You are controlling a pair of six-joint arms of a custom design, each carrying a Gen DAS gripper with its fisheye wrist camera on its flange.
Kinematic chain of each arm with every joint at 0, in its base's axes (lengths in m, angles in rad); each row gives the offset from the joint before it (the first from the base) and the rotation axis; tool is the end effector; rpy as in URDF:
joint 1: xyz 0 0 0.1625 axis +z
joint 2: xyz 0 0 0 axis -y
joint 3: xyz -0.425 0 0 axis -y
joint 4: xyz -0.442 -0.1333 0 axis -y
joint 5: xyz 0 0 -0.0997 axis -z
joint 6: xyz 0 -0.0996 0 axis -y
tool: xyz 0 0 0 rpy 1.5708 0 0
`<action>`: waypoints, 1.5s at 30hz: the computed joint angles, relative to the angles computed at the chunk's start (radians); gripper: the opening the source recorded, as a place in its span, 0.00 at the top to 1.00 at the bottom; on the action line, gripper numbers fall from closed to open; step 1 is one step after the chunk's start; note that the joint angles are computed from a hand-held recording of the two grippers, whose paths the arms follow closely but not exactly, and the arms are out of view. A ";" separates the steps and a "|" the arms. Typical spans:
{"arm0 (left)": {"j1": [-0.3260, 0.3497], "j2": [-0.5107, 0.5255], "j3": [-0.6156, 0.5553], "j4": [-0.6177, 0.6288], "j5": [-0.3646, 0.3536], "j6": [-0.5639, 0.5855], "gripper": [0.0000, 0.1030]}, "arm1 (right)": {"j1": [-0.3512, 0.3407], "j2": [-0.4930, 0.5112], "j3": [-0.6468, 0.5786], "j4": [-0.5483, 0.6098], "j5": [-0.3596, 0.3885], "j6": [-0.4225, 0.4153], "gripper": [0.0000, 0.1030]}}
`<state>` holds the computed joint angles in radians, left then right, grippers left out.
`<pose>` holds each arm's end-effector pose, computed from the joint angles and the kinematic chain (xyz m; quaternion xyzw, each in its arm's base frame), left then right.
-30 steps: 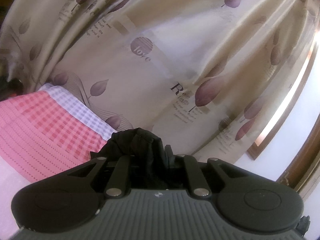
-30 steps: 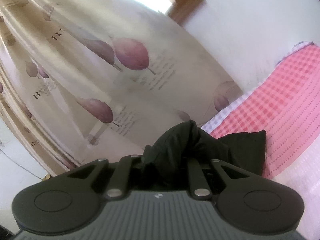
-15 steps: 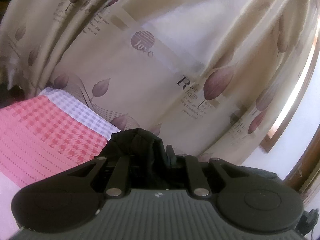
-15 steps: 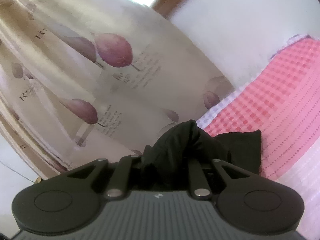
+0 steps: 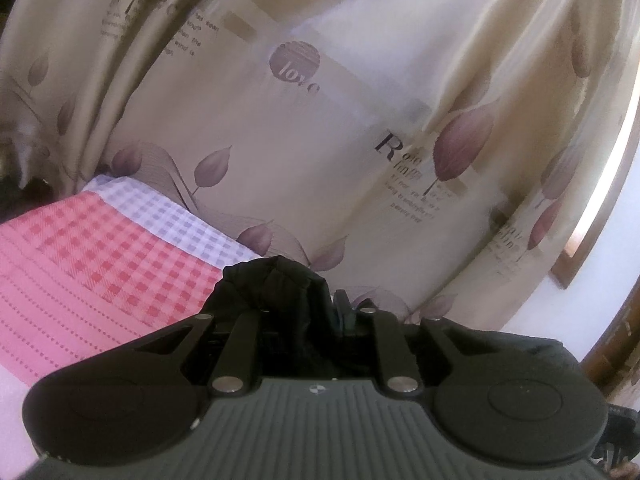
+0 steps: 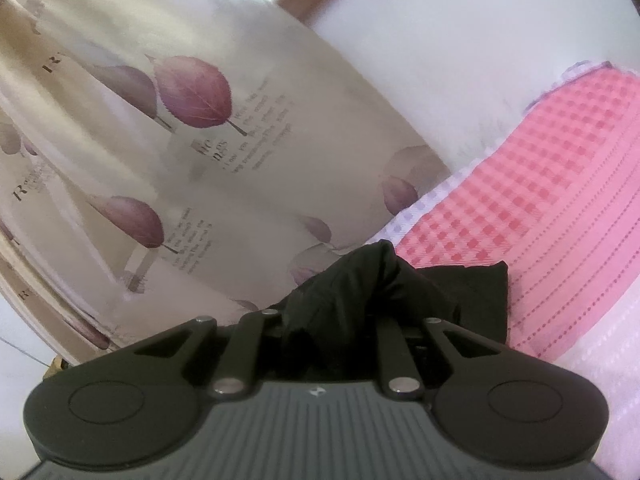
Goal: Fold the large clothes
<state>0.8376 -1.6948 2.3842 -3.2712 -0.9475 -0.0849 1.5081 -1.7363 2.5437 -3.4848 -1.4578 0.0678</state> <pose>-0.1321 -0.4327 0.3446 0.1245 0.8367 -0.5296 0.0628 0.1211 -0.3770 0.3072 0.0258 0.8496 -0.5245 0.0494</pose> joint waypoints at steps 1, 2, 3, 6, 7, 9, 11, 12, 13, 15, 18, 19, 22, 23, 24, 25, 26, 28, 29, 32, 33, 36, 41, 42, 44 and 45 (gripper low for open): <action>0.006 0.009 -0.003 -0.005 -0.002 -0.001 0.78 | -0.002 0.009 -0.003 -0.005 -0.003 0.003 0.84; 0.011 0.016 -0.006 -0.009 -0.005 0.000 0.77 | -0.005 0.019 -0.005 -0.010 -0.004 0.004 0.84; 0.015 0.024 -0.009 -0.013 -0.006 0.003 0.77 | -0.008 0.029 -0.008 -0.015 -0.007 0.004 0.84; 0.026 0.050 -0.015 -0.029 -0.004 0.018 0.77 | -0.021 0.055 -0.015 -0.027 -0.004 0.009 0.83; 0.030 0.057 -0.018 -0.033 -0.005 0.021 0.76 | -0.024 0.064 -0.018 -0.030 -0.006 0.012 0.83; 0.037 0.071 -0.023 -0.037 -0.004 0.024 0.76 | -0.033 0.081 -0.023 -0.035 -0.004 0.016 0.83; 0.046 0.086 -0.031 -0.036 -0.005 0.017 0.75 | -0.045 0.096 -0.028 -0.040 0.004 0.027 0.82; 0.050 0.092 -0.035 -0.035 -0.007 0.017 0.74 | -0.054 0.099 -0.031 -0.036 0.018 0.035 0.81; 0.054 0.100 -0.039 -0.033 -0.008 0.016 0.73 | -0.063 0.103 -0.035 -0.032 0.032 0.045 0.78; 0.061 0.111 -0.046 -0.028 -0.010 0.009 0.70 | -0.080 0.101 -0.047 0.005 0.053 0.067 0.72; 0.073 0.125 -0.052 -0.031 -0.024 -0.015 0.53 | -0.097 0.108 -0.054 0.003 0.072 0.094 0.35; 0.074 0.131 -0.050 -0.048 -0.023 -0.021 0.37 | -0.101 0.113 -0.053 -0.023 0.074 0.106 0.14; 0.035 0.171 -0.034 -0.184 0.085 0.024 0.00 | -0.137 0.105 -0.042 -0.104 0.123 0.169 0.05; 0.023 0.186 -0.030 -0.238 0.118 0.056 0.00 | -0.156 0.103 -0.036 -0.129 0.150 0.185 0.05; 0.021 0.187 -0.029 -0.250 0.121 0.073 0.01 | -0.169 0.101 -0.031 -0.151 0.167 0.200 0.05; 0.021 0.180 -0.029 -0.238 0.115 0.068 0.01 | -0.181 0.097 -0.023 -0.179 0.183 0.212 0.04; 0.021 0.176 -0.029 -0.234 0.109 0.062 0.04 | -0.186 0.097 -0.013 -0.222 0.195 0.215 0.04; 0.017 0.171 -0.023 -0.248 0.072 0.069 0.11 | -0.164 0.094 -0.002 -0.274 0.198 0.142 0.05; 0.011 0.169 -0.022 -0.235 0.051 0.073 0.21 | -0.135 0.088 -0.005 -0.256 0.181 0.084 0.05; -0.017 0.179 -0.041 -0.137 0.002 0.072 0.59 | 0.024 0.112 -0.048 -0.134 0.075 -0.160 0.32; -0.027 0.192 -0.048 -0.120 -0.013 0.065 0.64 | 0.103 0.145 -0.081 -0.080 -0.001 -0.243 0.38; -0.052 0.240 -0.069 -0.116 -0.059 0.067 0.76 | 0.233 0.255 -0.163 0.036 -0.073 -0.325 0.54; -0.048 0.318 -0.116 -0.082 -0.153 0.125 0.76 | 0.350 0.464 -0.293 0.146 -0.184 -0.399 0.61; -0.039 0.334 -0.128 -0.059 -0.167 0.145 0.76 | 0.358 0.494 -0.310 0.155 -0.200 -0.409 0.61; -0.020 0.370 -0.150 -0.034 -0.165 0.178 0.76 | 0.365 0.550 -0.348 0.173 -0.228 -0.395 0.61; -0.007 0.388 -0.161 -0.020 -0.155 0.180 0.76 | 0.367 0.574 -0.364 0.177 -0.248 -0.393 0.61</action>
